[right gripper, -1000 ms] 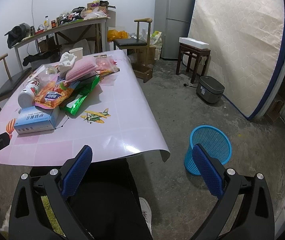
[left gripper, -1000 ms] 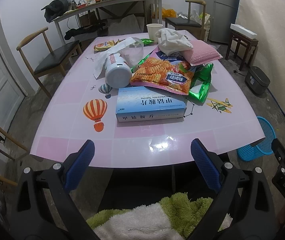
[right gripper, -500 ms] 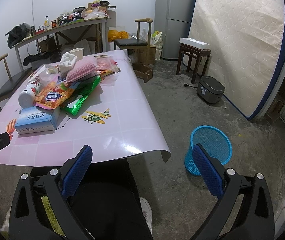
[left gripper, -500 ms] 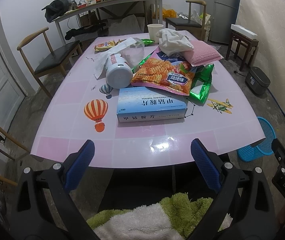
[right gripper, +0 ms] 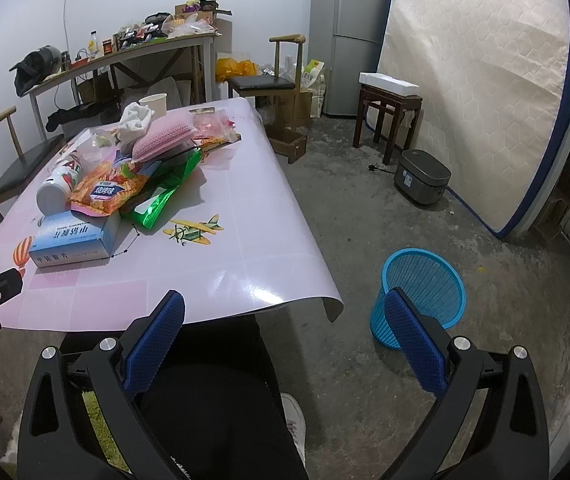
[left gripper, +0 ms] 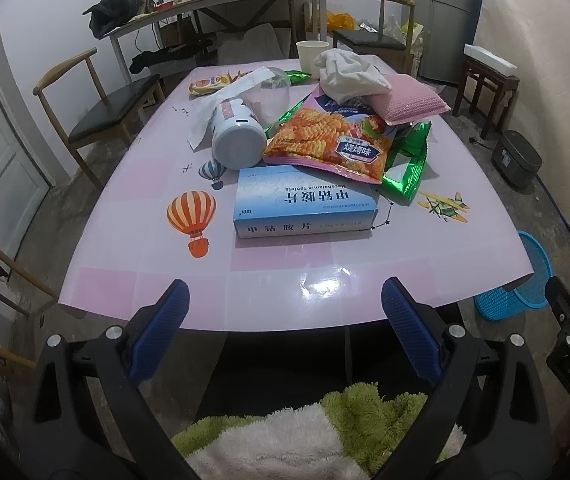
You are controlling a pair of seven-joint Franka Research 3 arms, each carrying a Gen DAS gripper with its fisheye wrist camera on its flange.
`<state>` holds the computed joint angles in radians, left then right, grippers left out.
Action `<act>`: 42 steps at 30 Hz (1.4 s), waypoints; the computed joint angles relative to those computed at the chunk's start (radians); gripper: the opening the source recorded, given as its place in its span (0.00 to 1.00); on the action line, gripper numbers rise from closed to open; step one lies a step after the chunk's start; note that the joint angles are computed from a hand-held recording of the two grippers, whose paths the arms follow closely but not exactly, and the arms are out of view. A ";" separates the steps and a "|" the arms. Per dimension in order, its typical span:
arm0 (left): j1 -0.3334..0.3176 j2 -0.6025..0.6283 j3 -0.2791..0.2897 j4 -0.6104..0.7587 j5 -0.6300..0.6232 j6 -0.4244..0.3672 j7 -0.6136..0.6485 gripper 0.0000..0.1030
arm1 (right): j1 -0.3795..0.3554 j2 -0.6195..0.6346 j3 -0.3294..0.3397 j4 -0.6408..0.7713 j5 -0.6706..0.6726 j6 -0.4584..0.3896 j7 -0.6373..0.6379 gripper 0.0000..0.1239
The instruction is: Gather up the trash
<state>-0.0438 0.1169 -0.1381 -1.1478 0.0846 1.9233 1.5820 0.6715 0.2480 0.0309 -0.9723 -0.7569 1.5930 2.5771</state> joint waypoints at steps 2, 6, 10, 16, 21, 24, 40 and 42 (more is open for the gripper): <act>0.000 0.000 0.000 -0.001 0.000 0.000 0.000 0.90 | -0.001 -0.002 0.000 -0.004 0.001 0.002 0.001 0.79; 0.001 0.001 0.000 0.001 -0.001 -0.002 0.000 0.90 | -0.002 -0.002 0.001 -0.005 0.000 0.002 0.002 0.79; 0.001 0.001 0.000 0.002 -0.001 -0.002 0.001 0.90 | -0.003 -0.003 0.002 -0.007 0.001 0.004 0.002 0.79; 0.001 0.002 0.000 0.004 -0.002 -0.005 0.001 0.90 | -0.007 -0.001 0.002 -0.007 0.004 0.007 0.001 0.79; 0.002 -0.010 0.000 -0.019 -0.004 0.004 -0.002 0.90 | -0.007 -0.001 0.002 -0.006 0.005 0.007 0.002 0.79; 0.002 -0.011 0.000 -0.022 -0.005 0.005 -0.001 0.90 | -0.006 -0.004 0.002 -0.011 0.004 0.009 0.004 0.79; 0.010 -0.018 0.006 -0.043 -0.008 0.024 -0.024 0.90 | -0.018 -0.014 0.011 -0.048 0.009 0.049 0.031 0.79; 0.013 -0.001 0.008 -0.022 -0.010 0.027 -0.029 0.90 | -0.018 -0.011 0.010 -0.043 0.008 0.052 0.030 0.79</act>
